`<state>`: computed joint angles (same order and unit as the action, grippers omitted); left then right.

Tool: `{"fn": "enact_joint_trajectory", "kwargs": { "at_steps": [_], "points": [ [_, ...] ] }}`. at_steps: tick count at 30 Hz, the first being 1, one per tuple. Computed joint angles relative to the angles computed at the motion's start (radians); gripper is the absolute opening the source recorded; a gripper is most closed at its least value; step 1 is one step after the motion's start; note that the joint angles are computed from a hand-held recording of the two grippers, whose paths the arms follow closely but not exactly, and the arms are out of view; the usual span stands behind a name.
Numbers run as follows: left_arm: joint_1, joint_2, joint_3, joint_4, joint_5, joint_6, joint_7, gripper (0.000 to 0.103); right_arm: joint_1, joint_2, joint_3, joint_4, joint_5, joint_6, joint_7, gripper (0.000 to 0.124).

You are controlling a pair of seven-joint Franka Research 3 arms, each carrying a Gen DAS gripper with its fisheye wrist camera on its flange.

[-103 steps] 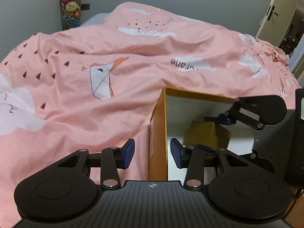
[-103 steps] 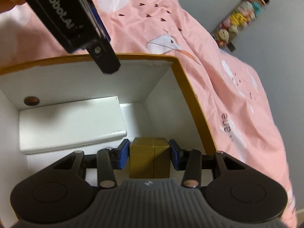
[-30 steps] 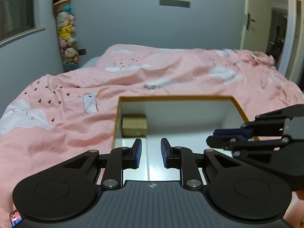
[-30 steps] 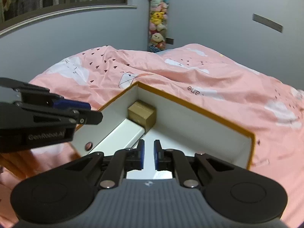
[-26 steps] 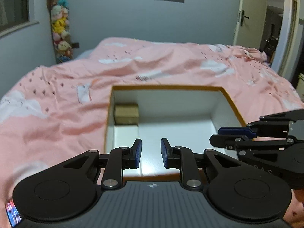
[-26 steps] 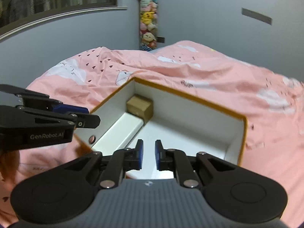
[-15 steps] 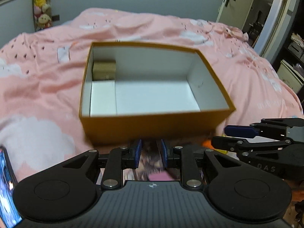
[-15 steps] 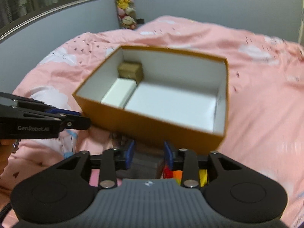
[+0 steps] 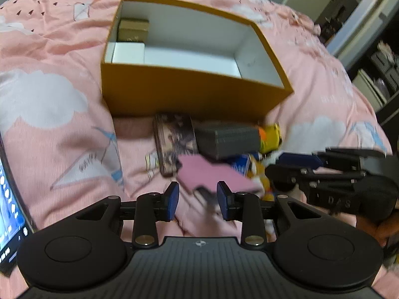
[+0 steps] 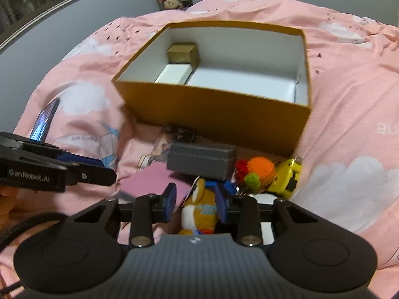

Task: Organize objects
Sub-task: 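Withdraw both grippers from the box back toward the item pile, then grasp the pink pouch with the left gripper while the right gripper grasps the pink card holder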

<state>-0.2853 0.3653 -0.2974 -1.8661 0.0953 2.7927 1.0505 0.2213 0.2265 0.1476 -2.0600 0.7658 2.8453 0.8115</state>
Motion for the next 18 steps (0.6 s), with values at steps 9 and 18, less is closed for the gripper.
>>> {"fn": "enact_joint_trajectory", "kwargs": {
  "at_steps": [9,18],
  "points": [
    [0.030,-0.033,-0.055,-0.011,-0.066,-0.092,0.163,0.050,0.012,-0.046,-0.023,-0.050,-0.086,-0.115,-0.042,0.033],
    [0.000,0.015,-0.046,0.052,-0.112,-0.210,0.286,0.054,0.019,-0.026,-0.041,-0.013,-0.145,-0.284,-0.060,0.032]
  ]
}}
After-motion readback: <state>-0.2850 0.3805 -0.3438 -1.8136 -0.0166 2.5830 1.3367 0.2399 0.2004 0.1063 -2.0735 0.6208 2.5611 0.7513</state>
